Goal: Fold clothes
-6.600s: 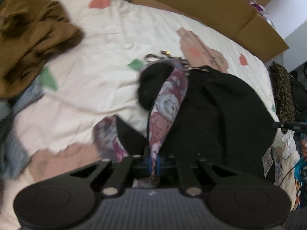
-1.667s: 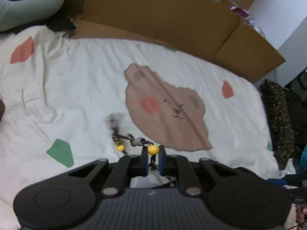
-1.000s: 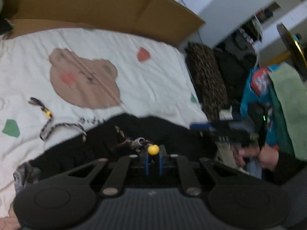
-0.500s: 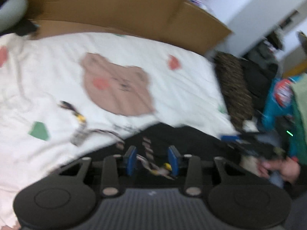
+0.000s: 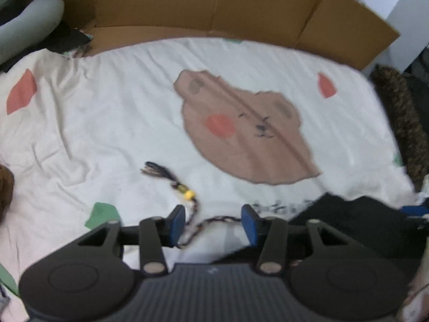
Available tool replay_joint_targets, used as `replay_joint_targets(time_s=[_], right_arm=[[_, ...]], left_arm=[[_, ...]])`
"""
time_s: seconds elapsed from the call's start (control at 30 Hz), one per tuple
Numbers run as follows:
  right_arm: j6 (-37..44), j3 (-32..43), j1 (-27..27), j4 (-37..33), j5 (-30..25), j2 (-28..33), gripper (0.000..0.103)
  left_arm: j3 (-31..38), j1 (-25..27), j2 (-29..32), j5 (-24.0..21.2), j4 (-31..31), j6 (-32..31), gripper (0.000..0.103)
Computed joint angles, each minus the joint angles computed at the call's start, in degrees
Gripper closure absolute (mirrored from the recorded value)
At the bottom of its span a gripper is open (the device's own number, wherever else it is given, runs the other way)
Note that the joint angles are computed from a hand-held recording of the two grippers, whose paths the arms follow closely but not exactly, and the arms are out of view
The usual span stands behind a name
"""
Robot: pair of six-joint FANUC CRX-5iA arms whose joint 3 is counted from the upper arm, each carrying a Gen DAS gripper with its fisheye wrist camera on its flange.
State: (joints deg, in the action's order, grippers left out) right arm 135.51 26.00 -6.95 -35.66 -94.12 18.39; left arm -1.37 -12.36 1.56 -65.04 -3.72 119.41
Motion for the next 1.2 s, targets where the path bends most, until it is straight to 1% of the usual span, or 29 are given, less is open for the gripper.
replay_joint_targets(time_s=[0.1, 0.17, 0.2, 0.23, 0.27, 0.3, 0.43, 0.67, 0.8, 1.03, 1.17, 1.2], right_arm=[[0.1, -0.1, 0.1, 0.1, 0.1, -0.1, 0.062], [0.2, -0.1, 0.0, 0.1, 0.1, -0.1, 0.062], [0.3, -0.1, 0.0, 0.2, 0.1, -0.1, 0.062], [0.3, -0.1, 0.0, 0.2, 0.0, -0.1, 0.062], [0.3, -0.1, 0.0, 0.2, 0.0, -0.1, 0.062], [0.3, -0.1, 0.0, 0.2, 0.0, -0.1, 0.062], [0.1, 0.0, -0.2, -0.1, -0.4, -0.2, 0.062], [0.9, 0.3, -0.6, -0.7, -1.3, -0.9, 0.062], [1.1, 0.8, -1.1, -1.1, -2.0, -1.4, 0.062], [1.3, 2.2, -1.8, -1.6, -2.3, -1.9, 0.062], [1.2, 2.8, -2.0, -1.5, -2.3, -2.0, 0.062], [1.1, 2.8, -1.9, -1.4, -2.2, -2.0, 0.062]], left_arm=[[-0.9, 0.4, 0.7, 0.1, -0.3, 0.3, 0.055], [-1.6, 0.8, 1.2, 0.3, 0.1, -0.1, 0.059], [-2.3, 1.0, 1.1, 0.9, 0.7, -0.5, 0.065], [-3.2, 1.5, 0.9, 1.6, 1.7, -1.0, 0.087], [-4.3, 1.9, 0.5, 2.6, 3.0, -1.8, 0.1], [-4.9, 2.1, 0.2, 3.2, 4.0, -2.5, 0.101], [-4.2, 0.6, -1.2, 3.1, 4.4, -3.9, 0.101], [-0.1, -2.0, -3.0, 2.1, 5.1, -3.7, 0.101], [2.5, -3.3, -2.5, 2.3, 6.3, -4.6, 0.101], [5.0, -6.5, -4.0, 3.3, 7.0, -6.1, 0.101], [3.0, -6.7, -4.8, 5.5, 12.6, -9.3, 0.101], [2.1, -6.5, -4.9, 6.1, 14.9, -10.7, 0.101]])
